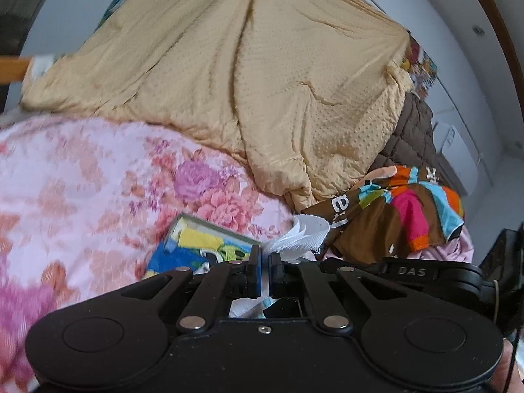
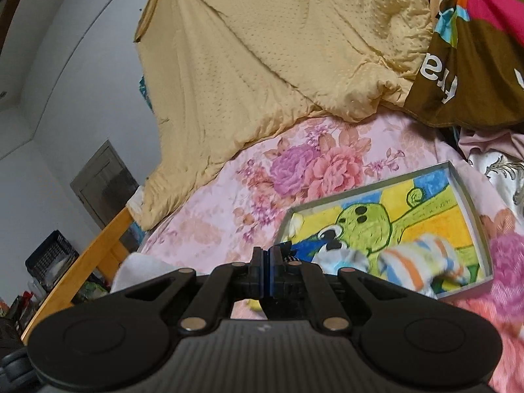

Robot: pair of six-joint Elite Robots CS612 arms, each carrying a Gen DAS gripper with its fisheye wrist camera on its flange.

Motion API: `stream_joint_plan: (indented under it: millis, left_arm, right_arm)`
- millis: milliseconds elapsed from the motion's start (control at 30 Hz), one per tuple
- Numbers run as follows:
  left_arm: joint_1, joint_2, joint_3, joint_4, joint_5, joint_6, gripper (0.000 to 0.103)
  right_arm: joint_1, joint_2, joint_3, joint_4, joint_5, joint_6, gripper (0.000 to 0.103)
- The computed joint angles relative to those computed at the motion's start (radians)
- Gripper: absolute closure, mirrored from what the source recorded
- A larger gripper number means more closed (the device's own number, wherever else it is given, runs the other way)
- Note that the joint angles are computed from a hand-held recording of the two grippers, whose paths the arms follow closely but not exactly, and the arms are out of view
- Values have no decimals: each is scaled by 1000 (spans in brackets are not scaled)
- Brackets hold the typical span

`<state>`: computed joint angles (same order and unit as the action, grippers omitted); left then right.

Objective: Organize soft objects
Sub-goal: 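Carry the black sock with the right tool over the frog tray while the left tool carries the cloth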

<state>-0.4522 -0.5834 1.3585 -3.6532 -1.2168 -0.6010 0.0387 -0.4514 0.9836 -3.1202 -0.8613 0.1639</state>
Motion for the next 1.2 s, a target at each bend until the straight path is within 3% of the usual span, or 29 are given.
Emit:
stream_joint_plan:
  millis: [300, 467, 567, 833, 967, 1200]
  left_arm:
    - [37, 112, -259, 166, -24, 24, 100]
    - [47, 186, -398, 285, -48, 22, 100]
    - [49, 216, -448, 347, -56, 10, 100]
    - [56, 255, -499, 440, -89, -112, 99]
    - [54, 256, -504, 469, -92, -125, 98]
    - [53, 250, -490, 492, -110, -139, 85]
  right_arm:
    - [-1, 167, -316, 85, -21, 53, 100]
    - [-5, 303, -558, 166, 5, 155, 100]
    - [-8, 355, -650, 240, 7, 175, 100]
    - [-12, 367, -657, 346, -1, 143, 99]
    - [-12, 355, -629, 367, -19, 117, 96]
    - [-12, 330, -584, 387, -55, 88, 90]
